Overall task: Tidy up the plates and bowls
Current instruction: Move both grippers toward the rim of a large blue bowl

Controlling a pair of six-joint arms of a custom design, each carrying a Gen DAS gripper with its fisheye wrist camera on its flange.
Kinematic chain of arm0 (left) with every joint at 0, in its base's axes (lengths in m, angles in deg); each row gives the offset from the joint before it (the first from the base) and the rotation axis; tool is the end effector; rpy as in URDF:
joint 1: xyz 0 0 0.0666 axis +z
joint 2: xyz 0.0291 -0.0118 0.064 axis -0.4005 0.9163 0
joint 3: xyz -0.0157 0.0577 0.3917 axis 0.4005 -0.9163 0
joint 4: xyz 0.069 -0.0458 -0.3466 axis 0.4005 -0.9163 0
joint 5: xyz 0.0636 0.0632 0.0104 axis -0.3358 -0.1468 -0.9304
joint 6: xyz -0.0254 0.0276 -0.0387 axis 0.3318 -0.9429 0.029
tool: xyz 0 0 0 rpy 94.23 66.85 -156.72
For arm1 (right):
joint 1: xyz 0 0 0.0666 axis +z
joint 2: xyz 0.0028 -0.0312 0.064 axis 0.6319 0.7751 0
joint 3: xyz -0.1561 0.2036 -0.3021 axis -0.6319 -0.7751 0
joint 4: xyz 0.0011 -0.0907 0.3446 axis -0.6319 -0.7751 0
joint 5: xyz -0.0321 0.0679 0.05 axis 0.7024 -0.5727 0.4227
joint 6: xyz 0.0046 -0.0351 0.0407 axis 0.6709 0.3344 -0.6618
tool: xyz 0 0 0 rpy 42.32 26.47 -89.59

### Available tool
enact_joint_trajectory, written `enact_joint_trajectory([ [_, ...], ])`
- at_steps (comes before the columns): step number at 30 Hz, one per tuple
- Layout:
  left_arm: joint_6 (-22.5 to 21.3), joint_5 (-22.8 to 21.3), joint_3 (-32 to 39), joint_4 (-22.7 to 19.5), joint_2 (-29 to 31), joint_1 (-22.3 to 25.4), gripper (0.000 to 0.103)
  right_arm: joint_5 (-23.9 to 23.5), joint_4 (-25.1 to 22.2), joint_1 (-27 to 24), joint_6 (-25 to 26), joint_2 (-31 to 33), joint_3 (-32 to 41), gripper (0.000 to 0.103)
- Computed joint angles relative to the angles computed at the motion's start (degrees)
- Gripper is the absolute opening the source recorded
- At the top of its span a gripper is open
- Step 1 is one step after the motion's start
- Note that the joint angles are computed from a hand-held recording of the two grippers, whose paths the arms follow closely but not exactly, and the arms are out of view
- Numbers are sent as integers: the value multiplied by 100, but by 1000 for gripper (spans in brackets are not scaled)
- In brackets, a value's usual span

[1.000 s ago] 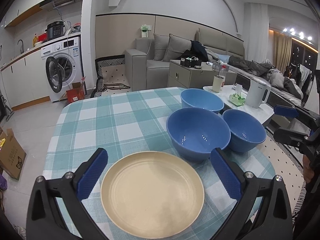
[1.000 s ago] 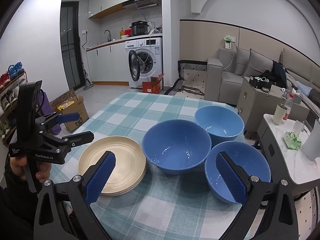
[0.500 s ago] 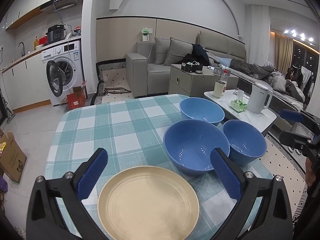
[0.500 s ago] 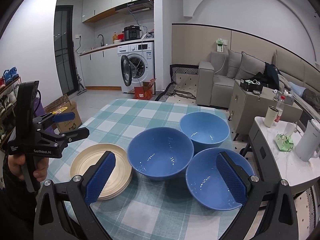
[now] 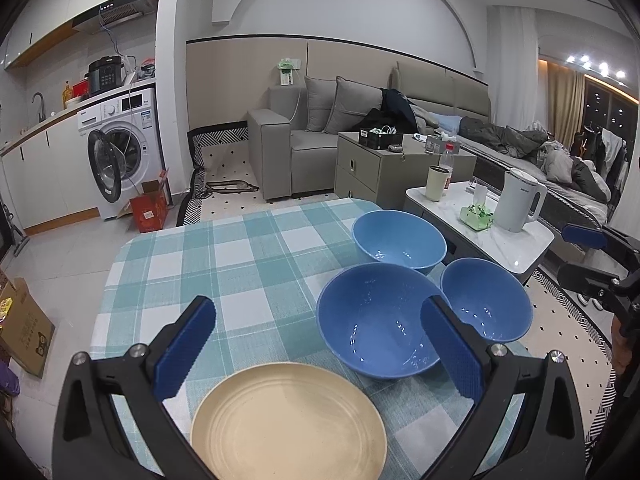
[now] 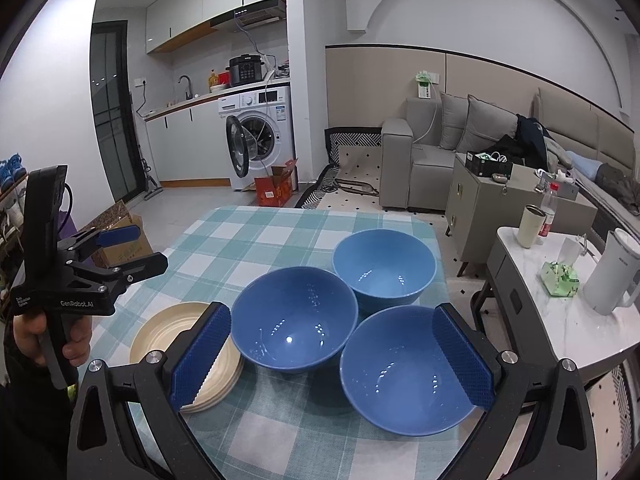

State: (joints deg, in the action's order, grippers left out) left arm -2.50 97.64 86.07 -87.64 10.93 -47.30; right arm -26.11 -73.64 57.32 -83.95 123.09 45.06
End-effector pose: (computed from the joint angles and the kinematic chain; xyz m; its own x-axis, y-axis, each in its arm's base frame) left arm 0.4925 -0.2248 0.4071 -0.4707 0.2838 -0.8354 0.5885 0.8064 -0.0576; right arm 0.3272 0.0957 0.4546 -0.5696 0.0422 -0.8208 0.0559 0.9984 0.0125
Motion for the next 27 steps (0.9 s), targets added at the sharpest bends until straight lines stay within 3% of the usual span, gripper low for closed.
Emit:
enact_joint_trajectory([
  [27, 39, 62, 2174, -1061, 1384, -155, 103, -607, -235, -1230, 215, 628, 892, 102],
])
